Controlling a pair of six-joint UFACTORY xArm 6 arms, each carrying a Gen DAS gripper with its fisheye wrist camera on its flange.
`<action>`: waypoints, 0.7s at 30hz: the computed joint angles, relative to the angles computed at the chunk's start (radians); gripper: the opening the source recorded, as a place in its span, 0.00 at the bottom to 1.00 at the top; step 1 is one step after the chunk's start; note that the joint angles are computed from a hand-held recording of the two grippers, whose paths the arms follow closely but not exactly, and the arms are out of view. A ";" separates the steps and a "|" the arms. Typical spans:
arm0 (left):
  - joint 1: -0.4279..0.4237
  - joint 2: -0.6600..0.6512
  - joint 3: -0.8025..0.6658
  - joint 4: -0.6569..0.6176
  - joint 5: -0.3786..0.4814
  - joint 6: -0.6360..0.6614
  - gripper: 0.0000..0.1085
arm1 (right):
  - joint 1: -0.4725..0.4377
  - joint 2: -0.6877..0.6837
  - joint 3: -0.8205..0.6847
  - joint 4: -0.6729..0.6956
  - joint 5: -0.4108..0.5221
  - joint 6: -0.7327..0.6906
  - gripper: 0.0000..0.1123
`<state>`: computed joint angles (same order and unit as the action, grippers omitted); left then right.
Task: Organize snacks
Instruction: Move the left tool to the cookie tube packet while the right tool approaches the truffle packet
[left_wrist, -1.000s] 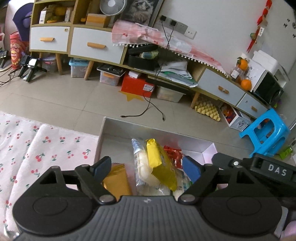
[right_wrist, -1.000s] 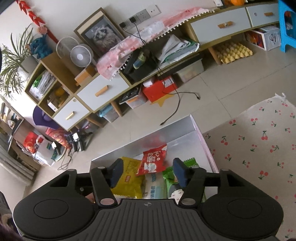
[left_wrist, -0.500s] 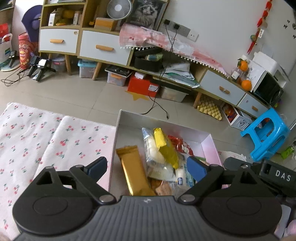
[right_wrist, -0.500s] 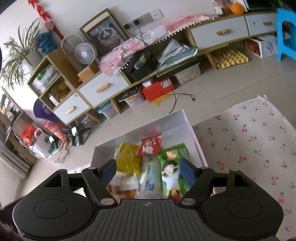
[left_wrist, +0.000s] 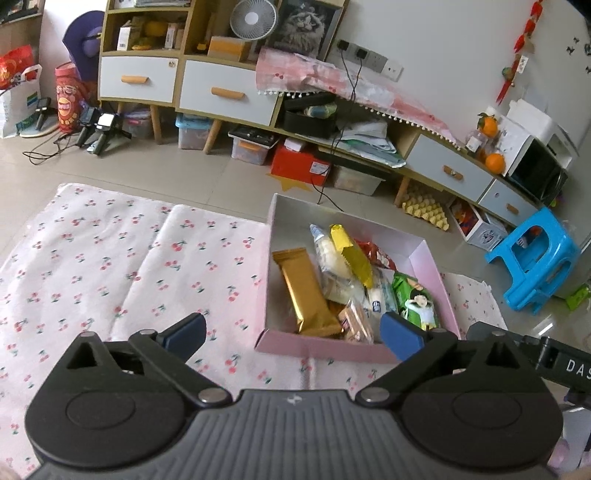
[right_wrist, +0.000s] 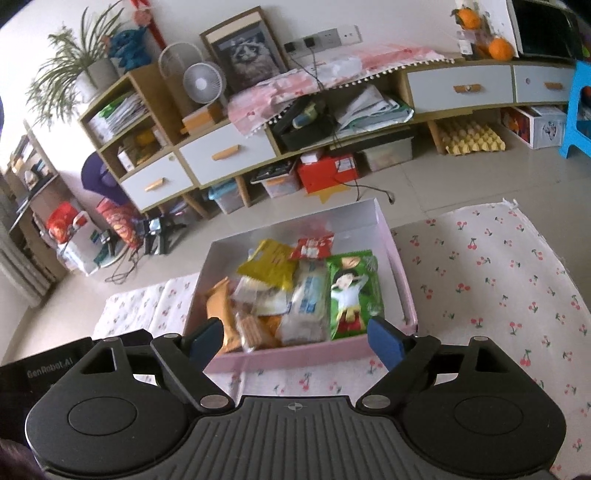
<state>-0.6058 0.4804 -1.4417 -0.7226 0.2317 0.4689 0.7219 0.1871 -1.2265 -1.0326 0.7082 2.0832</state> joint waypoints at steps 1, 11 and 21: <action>0.002 -0.013 0.017 -0.006 -0.002 0.008 0.94 | 0.011 -0.001 -0.001 -0.002 0.008 0.000 0.78; 0.019 -0.114 0.166 -0.009 -0.058 0.078 0.94 | 0.087 0.011 -0.026 0.007 0.067 -0.070 0.78; 0.040 -0.146 0.265 -0.191 -0.174 0.293 0.94 | 0.132 0.052 -0.033 0.030 0.103 -0.161 0.82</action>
